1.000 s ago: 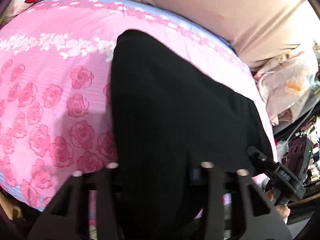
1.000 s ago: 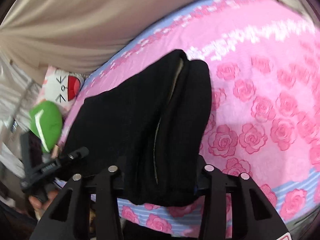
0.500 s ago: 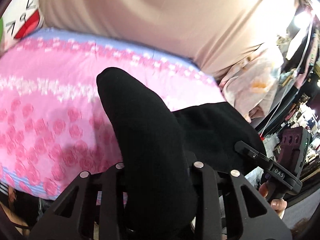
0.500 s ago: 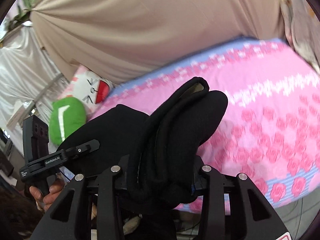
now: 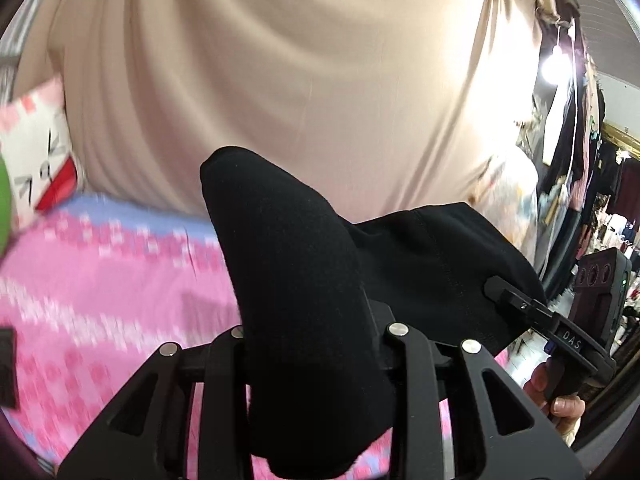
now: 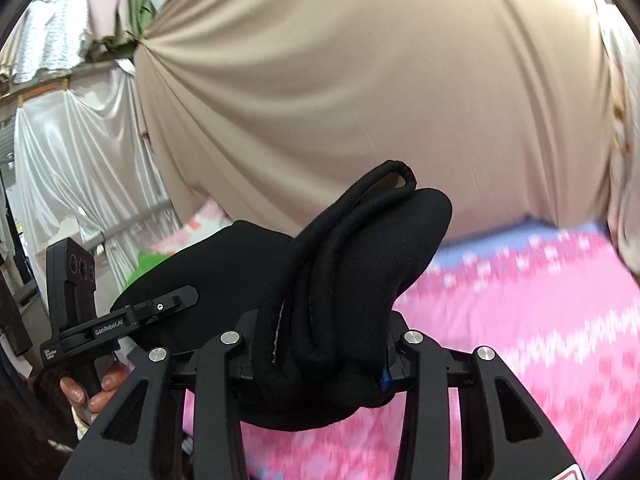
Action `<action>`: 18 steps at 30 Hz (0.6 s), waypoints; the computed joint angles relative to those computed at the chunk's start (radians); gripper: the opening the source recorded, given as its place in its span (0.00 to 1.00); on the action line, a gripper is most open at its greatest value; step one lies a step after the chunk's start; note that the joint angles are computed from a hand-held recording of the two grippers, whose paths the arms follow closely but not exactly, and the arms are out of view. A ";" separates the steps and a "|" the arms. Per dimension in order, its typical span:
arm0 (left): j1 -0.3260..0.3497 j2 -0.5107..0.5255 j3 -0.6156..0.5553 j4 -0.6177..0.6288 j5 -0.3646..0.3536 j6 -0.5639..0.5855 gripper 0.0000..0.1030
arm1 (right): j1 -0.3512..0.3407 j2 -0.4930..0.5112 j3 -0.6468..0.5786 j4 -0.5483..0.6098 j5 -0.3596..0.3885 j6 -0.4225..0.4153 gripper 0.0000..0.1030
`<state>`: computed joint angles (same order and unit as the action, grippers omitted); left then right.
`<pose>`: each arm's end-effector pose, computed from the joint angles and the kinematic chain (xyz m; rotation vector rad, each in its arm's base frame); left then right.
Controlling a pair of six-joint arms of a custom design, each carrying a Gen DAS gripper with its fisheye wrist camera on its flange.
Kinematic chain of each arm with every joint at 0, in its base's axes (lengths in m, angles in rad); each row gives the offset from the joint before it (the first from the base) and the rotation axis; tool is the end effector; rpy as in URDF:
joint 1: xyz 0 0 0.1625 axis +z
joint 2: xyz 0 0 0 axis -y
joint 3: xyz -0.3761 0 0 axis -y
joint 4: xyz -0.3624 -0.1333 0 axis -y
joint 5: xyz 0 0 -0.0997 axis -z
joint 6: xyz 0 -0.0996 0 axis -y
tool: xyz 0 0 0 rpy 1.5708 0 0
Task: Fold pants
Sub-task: 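Grasp the folded pants with both grippers and lift them off the bed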
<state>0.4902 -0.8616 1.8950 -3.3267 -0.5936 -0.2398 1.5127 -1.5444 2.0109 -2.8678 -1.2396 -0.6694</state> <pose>-0.3766 -0.4456 0.1607 0.5318 2.3538 -1.4774 0.1381 -0.4792 0.3856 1.0520 -2.6400 1.3363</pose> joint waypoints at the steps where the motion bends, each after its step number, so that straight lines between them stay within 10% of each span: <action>1: 0.002 0.013 -0.026 -0.038 0.013 0.055 0.28 | 0.008 0.014 -0.017 -0.009 0.008 0.002 0.37; 18: 0.154 0.340 -0.620 -0.338 0.037 0.740 0.29 | 0.085 0.427 -0.439 -0.165 0.063 0.064 0.37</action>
<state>0.6438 -0.5213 1.2751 -3.6644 -0.5567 0.5001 1.5973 -1.1176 1.5716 -3.0332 -1.1768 -0.6052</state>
